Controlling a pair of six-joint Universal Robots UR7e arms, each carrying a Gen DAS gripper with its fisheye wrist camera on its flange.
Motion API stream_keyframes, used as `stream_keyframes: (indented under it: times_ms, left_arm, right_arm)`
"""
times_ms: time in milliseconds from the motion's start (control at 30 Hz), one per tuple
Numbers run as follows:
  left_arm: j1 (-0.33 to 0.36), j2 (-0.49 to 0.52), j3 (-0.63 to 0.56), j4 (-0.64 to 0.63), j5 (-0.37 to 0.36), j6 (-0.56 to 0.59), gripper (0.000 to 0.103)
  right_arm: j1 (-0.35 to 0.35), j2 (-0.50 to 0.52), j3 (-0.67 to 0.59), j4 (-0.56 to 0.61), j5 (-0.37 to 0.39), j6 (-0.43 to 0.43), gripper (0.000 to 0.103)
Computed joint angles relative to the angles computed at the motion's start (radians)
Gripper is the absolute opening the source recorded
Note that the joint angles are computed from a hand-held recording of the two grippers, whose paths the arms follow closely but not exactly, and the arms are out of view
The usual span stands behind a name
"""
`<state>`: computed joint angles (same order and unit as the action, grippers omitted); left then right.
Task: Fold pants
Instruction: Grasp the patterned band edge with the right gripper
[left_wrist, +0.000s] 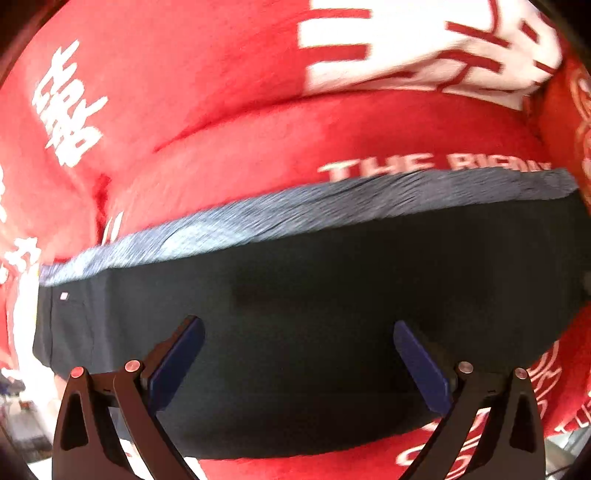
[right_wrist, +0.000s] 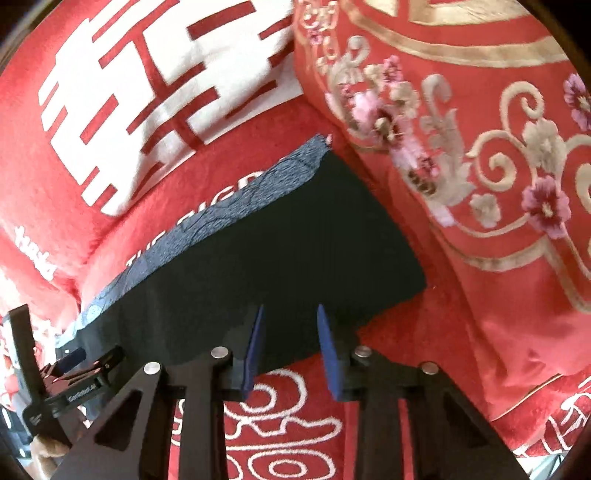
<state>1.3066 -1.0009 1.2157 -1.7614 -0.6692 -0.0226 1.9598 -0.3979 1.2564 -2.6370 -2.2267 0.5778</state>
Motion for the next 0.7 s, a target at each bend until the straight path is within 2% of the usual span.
stream_keyframes:
  times_ms: [100, 233, 300, 367, 433, 500, 600, 700]
  left_arm:
    - [-0.018, 0.031, -0.003, -0.038, -0.018, 0.029, 0.103]
    - [-0.026, 0.085, -0.029, -0.057, -0.033, 0.023, 0.103]
    - [-0.022, 0.103, -0.037, -0.055, -0.021, 0.012, 0.103]
    - [-0.016, 0.108, -0.039, -0.076, -0.033, 0.012, 0.103]
    - [-0.012, 0.101, -0.027, -0.108, -0.048, 0.036, 0.103]
    - [-0.011, 0.097, -0.017, -0.129, -0.049, 0.065, 0.103]
    - [-0.01, 0.102, -0.029, -0.109, -0.051, 0.059, 0.103]
    - [-0.004, 0.103, -0.035, -0.114, -0.053, 0.072, 0.103]
  right_arm:
    - [-0.009, 0.024, -0.056, 0.025, -0.022, -0.034, 0.032]
    - [-0.02, 0.104, -0.213, 0.077, -0.095, -0.161, 0.032]
    - [-0.038, 0.139, -0.286, 0.137, -0.109, -0.168, 0.029]
    - [-0.052, 0.162, -0.323, 0.116, -0.106, -0.199, 0.029]
    - [-0.05, 0.2, -0.397, 0.161, -0.144, -0.244, 0.029]
    - [-0.051, 0.223, -0.444, 0.201, -0.157, -0.245, 0.03]
    - [-0.05, 0.2, -0.416, 0.18, -0.128, -0.203, 0.032]
    - [-0.047, 0.123, -0.281, 0.089, -0.055, -0.155, 0.033]
